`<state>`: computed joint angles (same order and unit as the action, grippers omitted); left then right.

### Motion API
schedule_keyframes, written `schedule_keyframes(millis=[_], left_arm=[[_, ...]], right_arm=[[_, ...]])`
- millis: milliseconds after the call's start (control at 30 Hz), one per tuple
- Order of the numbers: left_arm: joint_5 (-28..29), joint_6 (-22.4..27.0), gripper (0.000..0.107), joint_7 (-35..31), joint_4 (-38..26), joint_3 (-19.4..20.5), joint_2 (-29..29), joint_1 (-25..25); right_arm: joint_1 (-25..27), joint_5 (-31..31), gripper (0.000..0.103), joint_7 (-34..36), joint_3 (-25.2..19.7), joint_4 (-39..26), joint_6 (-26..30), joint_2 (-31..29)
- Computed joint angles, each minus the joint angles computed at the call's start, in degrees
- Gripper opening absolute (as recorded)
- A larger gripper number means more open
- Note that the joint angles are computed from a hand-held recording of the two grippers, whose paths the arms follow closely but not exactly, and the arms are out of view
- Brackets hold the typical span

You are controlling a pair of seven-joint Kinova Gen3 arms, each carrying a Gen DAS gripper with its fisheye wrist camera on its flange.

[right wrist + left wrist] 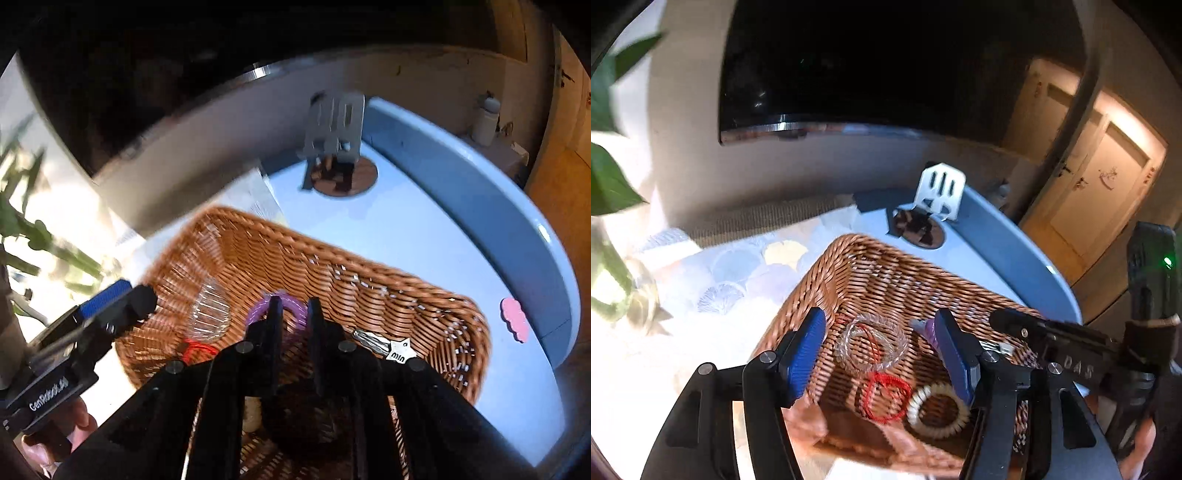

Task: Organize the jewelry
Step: 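Carry both items into the wicker basket and open both tools, then move both tools back over the remaining silver jewelry on the table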

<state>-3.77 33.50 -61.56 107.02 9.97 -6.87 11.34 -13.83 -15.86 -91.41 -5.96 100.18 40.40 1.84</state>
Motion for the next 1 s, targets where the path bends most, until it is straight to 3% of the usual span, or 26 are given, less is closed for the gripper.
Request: schedule_keyframes(millis=[100, 300, 367, 467, 533, 600, 700, 800, 1000], left_arm=[[1.9, 1.4, 0.063, -2.9, 1.0, -0.8, -4.0, 0.8], [3.9, 6.2, 0.068, -6.6, 3.1, -1.1, -13.2, 0.5], [5.0, 8.4, 0.07, -8.3, 4.0, -1.9, -17.1, 0.4], [4.3, 13.2, 0.074, -9.3, 4.9, -1.2, -23.5, -1.8], [3.9, 17.1, 0.075, -9.8, 5.1, -1.3, -27.8, -3.5], [4.4, 20.5, 0.076, -11.0, 5.4, -3.2, -31.9, -3.9], [7.3, 23.6, 0.076, -13.3, 7.0, -9.3, -38.2, -2.8], [6.8, 27.3, 0.076, -14.3, 8.0, -11.5, -44.2, -5.8], [5.1, 33.1, 0.076, -16.8, 10.4, -17.4, -51.5, -8.9]], right_arm=[[-5.4, -1.0, 0.029, 1.6, 5.6, 1.4, 0.1, -2.7], [-19.7, -14.7, 0.03, 13.8, 21.3, 7.5, -1.1, -10.2], [-22.6, -19.3, 0.032, 17.7, 23.2, 11.3, -4.1, -14.5], [-19.4, -24.8, 0.047, 23.7, 18.3, 15.0, -6.7, -19.2], [-17.1, -24.3, 0.066, 24.5, 13.0, 16.7, -9.2, -21.7], [-14.6, -23.4, 0.071, 23.8, 7.7, 17.5, -10.7, -23.0], [-10.2, -24.7, 0.072, 24.7, -0.3, 18.2, -11.1, -23.9], [-7.6, -22.6, 0.072, 22.5, -7.8, 19.1, -12.7, -23.7], [-11.1, -17.1, 0.072, 15.4, -14.2, 21.1, -16.6, -19.0]])
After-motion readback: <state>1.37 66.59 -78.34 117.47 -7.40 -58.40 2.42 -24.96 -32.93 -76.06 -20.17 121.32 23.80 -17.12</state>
